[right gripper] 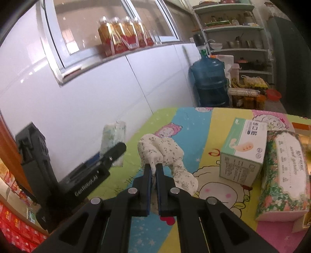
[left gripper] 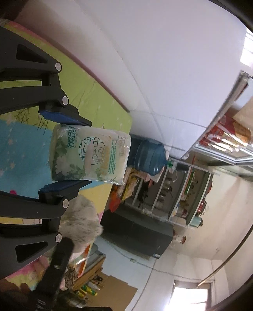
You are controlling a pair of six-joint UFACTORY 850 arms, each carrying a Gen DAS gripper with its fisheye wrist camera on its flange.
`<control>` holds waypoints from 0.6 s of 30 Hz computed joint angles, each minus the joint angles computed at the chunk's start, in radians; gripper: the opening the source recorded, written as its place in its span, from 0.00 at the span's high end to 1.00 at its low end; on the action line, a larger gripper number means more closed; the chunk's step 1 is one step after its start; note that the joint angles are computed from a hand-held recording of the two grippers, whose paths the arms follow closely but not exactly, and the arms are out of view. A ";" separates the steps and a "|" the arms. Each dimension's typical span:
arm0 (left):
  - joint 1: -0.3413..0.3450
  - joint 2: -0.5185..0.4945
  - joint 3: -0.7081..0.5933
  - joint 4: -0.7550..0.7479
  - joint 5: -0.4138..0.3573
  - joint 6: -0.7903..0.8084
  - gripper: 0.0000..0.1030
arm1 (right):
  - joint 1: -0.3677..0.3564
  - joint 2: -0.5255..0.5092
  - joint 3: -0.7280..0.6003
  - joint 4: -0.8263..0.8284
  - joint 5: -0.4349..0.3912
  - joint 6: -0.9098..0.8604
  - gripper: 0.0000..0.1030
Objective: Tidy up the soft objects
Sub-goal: 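Grasp the white floral scrunchie with the right tool and lift it, then carry the tissue pack with left tool while right tool carries the scrunchie over the lid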
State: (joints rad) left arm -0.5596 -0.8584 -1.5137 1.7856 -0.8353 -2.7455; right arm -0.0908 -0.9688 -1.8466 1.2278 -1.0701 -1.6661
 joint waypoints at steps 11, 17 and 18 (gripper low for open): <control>-0.055 0.011 -0.046 -0.013 -0.047 0.115 0.50 | -0.065 0.049 0.045 0.138 -0.072 -0.111 0.96; -0.082 -0.027 -0.137 -0.012 -0.034 0.193 0.50 | -0.107 0.050 0.038 0.191 -0.105 -0.129 0.96; -0.086 -0.038 -0.160 -0.014 -0.028 0.209 0.50 | -0.113 0.047 0.032 0.196 -0.107 -0.126 0.96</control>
State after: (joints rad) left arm -0.6451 -0.8960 -1.6741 1.7717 -0.8635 -2.5361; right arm -0.2034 -0.9215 -1.8145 1.4237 -1.1770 -1.7924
